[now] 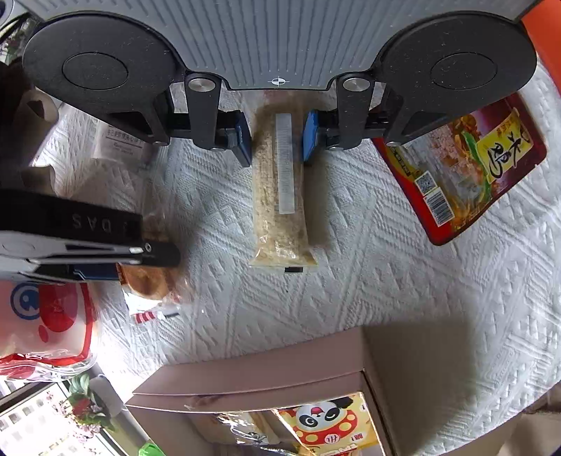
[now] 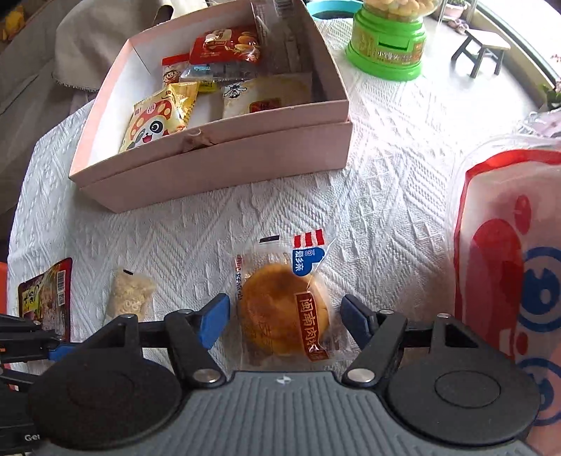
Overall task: Organize snacks
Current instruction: 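Grasp the rice-cracker stick with the left tool while the right grasps the round cake packet, then drop the rice-cracker stick into the box with the left tool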
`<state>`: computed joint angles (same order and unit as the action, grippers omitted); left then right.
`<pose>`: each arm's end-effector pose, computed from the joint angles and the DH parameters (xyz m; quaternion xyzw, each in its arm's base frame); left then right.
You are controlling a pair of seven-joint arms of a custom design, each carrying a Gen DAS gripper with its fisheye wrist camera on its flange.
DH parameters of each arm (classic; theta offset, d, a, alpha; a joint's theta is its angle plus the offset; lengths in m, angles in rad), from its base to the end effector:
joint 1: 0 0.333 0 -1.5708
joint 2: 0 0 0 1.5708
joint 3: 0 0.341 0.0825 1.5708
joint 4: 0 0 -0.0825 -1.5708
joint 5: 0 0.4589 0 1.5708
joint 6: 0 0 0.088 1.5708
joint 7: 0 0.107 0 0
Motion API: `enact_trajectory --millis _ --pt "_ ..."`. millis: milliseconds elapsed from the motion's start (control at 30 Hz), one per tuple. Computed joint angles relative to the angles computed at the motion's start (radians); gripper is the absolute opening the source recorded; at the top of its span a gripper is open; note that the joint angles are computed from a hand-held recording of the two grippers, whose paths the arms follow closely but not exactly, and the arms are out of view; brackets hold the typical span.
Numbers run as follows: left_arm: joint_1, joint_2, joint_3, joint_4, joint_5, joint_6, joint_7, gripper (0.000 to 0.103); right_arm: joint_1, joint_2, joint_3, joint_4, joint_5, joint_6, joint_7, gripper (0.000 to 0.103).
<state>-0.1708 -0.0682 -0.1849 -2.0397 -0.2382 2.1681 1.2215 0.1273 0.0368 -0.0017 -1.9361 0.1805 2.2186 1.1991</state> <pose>0.5789 -0.2267 0.4882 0.7370 -0.6616 0.1294 0.0482 0.6552 0.0886 0.4852 -0.8263 0.5442 -0.0483 0.1365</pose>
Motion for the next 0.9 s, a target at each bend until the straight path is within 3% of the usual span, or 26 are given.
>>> enact_trajectory --millis 167,333,633,667,700,900 --pt "0.004 -0.004 0.006 -0.006 -0.027 0.002 -0.004 0.035 -0.009 -0.096 -0.013 -0.059 0.062 -0.078 -0.078 0.055" --pt "0.004 0.002 0.002 0.008 -0.013 -0.018 -0.019 0.035 -0.016 -0.179 -0.025 -0.119 0.024 -0.148 -0.088 0.055" --pt "-0.004 -0.084 -0.001 -0.004 -0.01 0.086 -0.144 0.034 -0.03 -0.238 -0.047 -0.135 -0.018 -0.193 -0.141 0.055" --pt "-0.003 -0.091 0.001 0.01 -0.009 0.105 -0.157 0.03 -0.03 -0.237 -0.049 -0.129 -0.01 -0.189 -0.15 0.055" --pt "0.001 -0.096 0.002 0.033 0.005 0.132 -0.168 0.008 -0.03 -0.231 -0.05 -0.121 0.0 -0.182 -0.156 0.055" --pt "0.03 0.026 0.003 0.265 0.172 0.229 -0.196 0.01 -0.033 -0.208 -0.059 -0.069 0.064 -0.168 -0.195 0.055"
